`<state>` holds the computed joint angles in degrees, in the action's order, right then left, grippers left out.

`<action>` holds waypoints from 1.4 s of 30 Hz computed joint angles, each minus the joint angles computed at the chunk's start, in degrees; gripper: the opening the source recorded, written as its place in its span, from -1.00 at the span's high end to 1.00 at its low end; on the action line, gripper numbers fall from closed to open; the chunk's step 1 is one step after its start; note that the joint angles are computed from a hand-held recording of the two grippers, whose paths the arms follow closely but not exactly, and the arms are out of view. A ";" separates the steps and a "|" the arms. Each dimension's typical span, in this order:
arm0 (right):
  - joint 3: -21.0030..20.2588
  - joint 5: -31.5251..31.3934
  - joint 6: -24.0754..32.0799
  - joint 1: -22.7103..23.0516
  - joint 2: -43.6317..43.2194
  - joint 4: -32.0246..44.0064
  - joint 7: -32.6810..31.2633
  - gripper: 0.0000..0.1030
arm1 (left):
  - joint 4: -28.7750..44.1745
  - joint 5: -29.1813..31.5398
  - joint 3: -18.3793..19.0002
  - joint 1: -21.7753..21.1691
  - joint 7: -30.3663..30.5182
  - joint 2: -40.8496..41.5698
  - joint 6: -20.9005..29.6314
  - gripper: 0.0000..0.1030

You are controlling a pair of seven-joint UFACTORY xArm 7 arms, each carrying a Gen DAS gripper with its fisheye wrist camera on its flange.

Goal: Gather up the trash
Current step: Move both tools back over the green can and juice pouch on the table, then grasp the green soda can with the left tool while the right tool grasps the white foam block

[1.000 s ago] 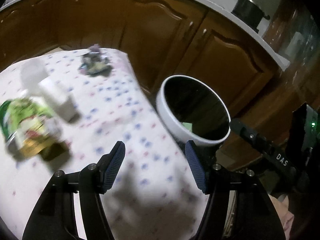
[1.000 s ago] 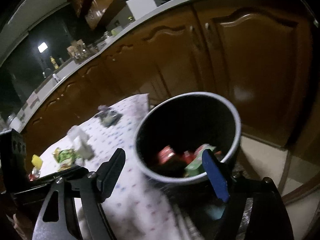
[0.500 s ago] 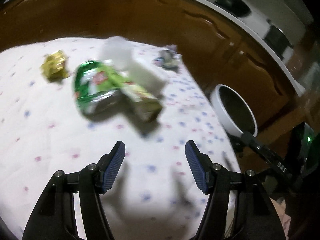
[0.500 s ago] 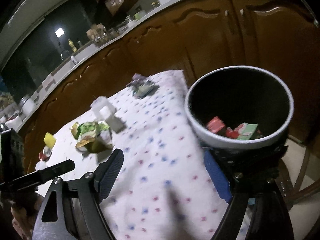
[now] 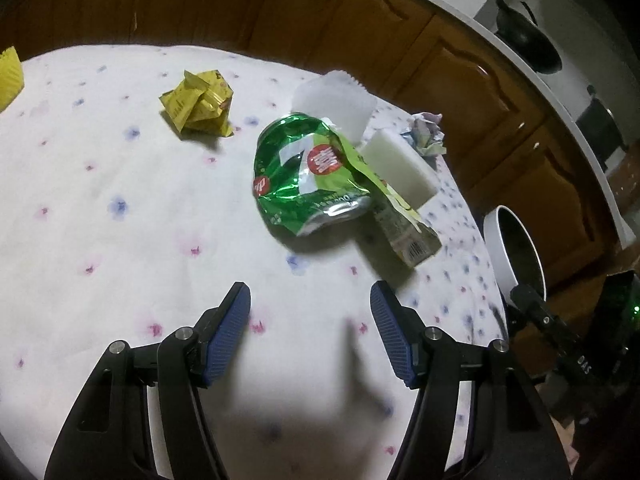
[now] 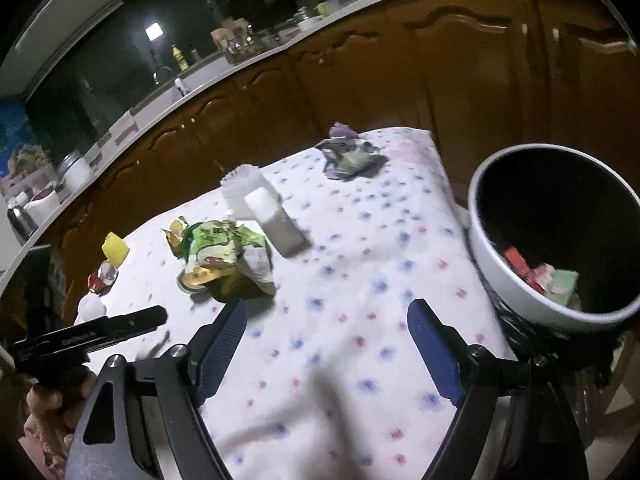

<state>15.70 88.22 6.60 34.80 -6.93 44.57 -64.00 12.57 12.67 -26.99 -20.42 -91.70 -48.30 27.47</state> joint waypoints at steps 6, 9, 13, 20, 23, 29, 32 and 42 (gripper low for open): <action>0.50 -4.22 0.89 0.04 5.67 5.72 1.25 -0.62 | 1.53 1.95 0.92 4.78 1.77 4.54 -3.53 -0.30; 0.84 -5.88 1.82 -0.39 8.30 8.86 1.32 -0.62 | 2.94 3.21 1.54 7.49 3.35 7.19 -5.03 -0.32; 1.71 -9.63 2.56 -1.25 12.48 13.56 2.95 -0.59 | 5.83 5.58 1.23 11.47 5.03 11.42 -5.10 -0.38; 4.37 -20.51 3.17 -3.66 19.98 20.43 9.54 -0.52 | 8.73 9.34 1.36 14.69 4.61 16.56 -5.33 -0.46; 6.01 -22.90 3.36 -5.15 22.82 22.86 11.10 -0.44 | 7.33 9.57 2.45 14.82 4.13 15.85 -7.93 -0.46; 10.84 -24.85 3.05 -9.24 26.14 25.56 11.45 0.43 | 6.71 9.77 0.68 16.74 4.01 14.85 -8.35 -0.46; 12.03 -25.77 1.52 -9.63 24.87 24.17 11.56 0.48 | 6.48 11.33 -0.68 17.38 3.36 13.63 -7.91 -0.13; 13.54 -13.03 2.16 -11.37 19.79 19.29 3.42 0.50 | 3.30 9.87 0.37 11.06 7.16 6.50 -5.97 0.99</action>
